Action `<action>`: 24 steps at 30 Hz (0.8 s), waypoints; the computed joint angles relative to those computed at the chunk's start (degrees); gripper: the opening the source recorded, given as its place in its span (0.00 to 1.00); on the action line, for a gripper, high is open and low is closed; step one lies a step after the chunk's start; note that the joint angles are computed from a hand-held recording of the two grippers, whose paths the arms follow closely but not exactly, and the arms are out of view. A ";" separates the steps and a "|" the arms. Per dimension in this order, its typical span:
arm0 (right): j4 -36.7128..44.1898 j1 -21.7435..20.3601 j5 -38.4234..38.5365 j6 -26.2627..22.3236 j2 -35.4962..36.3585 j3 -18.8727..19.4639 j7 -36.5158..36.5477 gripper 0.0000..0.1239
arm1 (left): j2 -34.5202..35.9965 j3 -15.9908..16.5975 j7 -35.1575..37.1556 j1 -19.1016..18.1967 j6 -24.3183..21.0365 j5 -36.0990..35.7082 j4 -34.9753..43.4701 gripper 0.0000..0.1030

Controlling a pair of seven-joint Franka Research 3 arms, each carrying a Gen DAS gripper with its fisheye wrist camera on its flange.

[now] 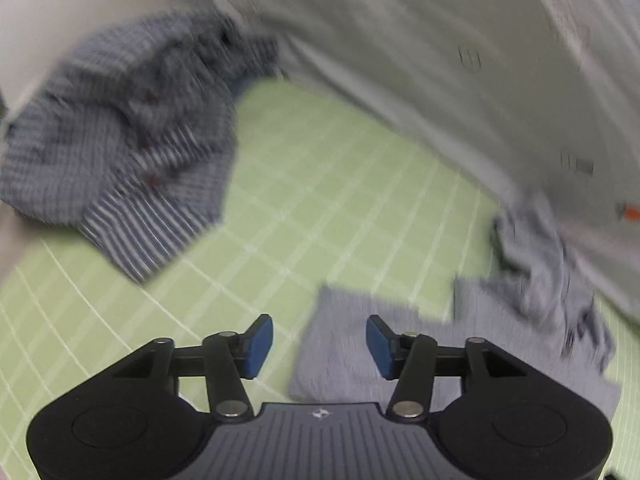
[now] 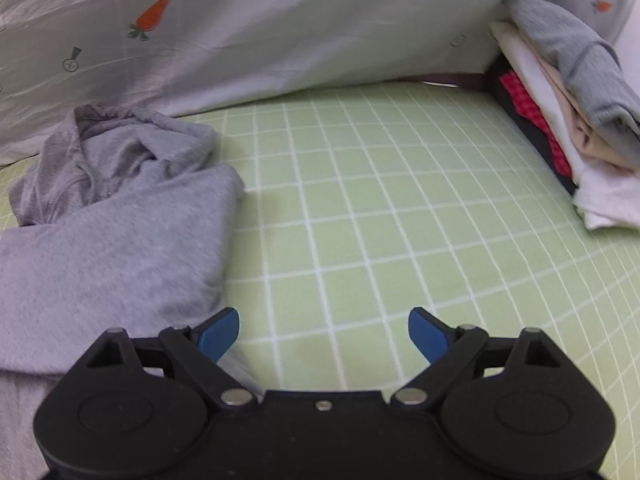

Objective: Fold clothes

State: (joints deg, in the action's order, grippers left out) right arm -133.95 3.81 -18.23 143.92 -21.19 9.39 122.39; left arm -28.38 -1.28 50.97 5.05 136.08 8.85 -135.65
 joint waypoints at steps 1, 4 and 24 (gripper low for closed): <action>0.63 0.30 0.05 -0.15 0.87 0.20 -0.38 0.75 | 0.86 0.45 1.18 -0.88 0.82 -0.99 -0.37 0.58; 2.73 1.38 -0.60 -2.04 3.64 0.93 -0.54 0.75 | 2.58 1.34 5.10 -2.93 2.77 -3.87 -1.22 0.59; 6.19 5.40 -5.90 -7.34 7.08 -0.80 3.34 0.79 | 7.66 -3.04 12.57 -1.07 6.71 0.69 -0.74 0.29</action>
State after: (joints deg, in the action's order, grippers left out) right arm -127.76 9.21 -24.13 136.58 -14.11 8.58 125.72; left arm -20.71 -4.32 63.55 3.98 142.79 9.54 -136.39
